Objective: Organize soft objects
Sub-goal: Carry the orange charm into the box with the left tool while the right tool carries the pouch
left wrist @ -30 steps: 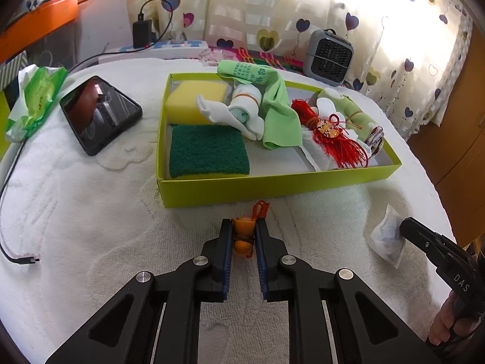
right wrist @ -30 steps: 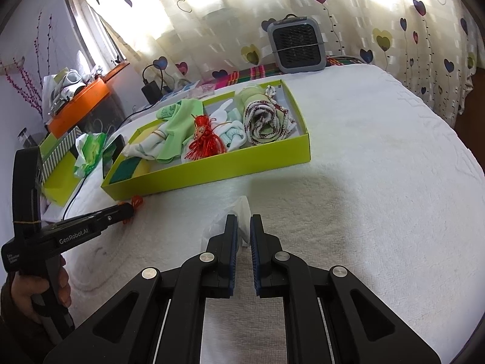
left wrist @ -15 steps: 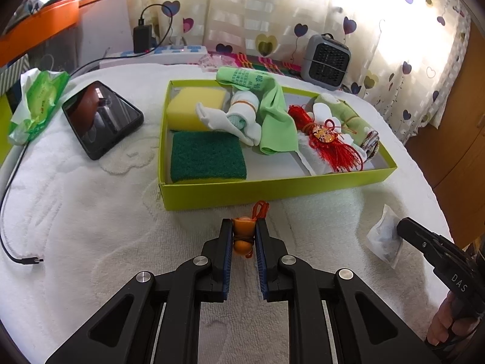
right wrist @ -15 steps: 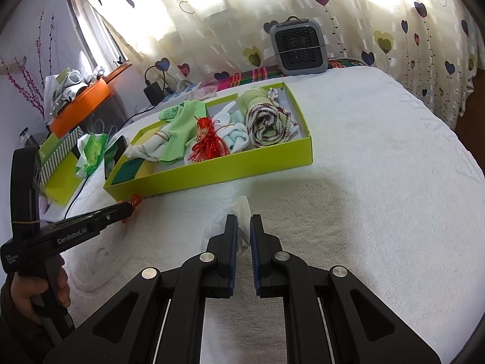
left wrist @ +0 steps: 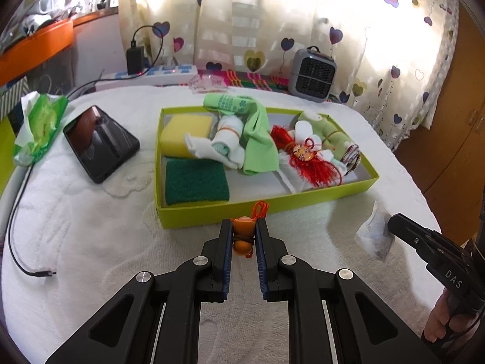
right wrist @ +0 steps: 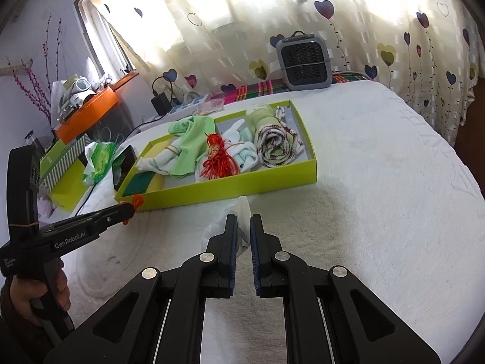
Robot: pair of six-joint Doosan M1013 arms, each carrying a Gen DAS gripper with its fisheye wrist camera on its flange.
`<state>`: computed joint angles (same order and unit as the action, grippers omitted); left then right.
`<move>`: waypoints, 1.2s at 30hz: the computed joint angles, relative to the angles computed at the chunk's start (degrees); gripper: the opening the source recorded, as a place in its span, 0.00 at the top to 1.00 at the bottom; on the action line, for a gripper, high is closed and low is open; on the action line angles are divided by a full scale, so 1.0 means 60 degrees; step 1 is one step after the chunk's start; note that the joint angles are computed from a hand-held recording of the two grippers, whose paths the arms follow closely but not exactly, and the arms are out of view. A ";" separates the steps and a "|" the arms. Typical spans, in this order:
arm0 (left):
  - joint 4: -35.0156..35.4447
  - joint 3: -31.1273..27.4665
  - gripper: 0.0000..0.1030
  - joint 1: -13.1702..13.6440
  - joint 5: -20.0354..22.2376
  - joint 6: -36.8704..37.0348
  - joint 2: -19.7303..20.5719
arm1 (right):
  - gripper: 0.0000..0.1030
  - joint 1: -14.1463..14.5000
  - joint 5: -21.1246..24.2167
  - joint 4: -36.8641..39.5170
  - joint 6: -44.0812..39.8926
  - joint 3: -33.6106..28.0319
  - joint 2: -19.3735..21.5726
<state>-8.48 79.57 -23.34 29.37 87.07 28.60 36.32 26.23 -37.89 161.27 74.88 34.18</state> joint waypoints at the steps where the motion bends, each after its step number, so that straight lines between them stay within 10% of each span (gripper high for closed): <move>1: 0.0031 0.0003 0.87 -0.0006 -0.0025 -0.0011 -0.0020 | 0.91 0.0003 -0.0010 -0.0046 0.0034 0.0000 -0.0007; 36: 0.0108 -0.1244 0.87 -0.0018 -0.0014 0.0313 0.0521 | 0.91 -0.0317 0.0169 0.0507 -0.1580 -0.1568 0.0677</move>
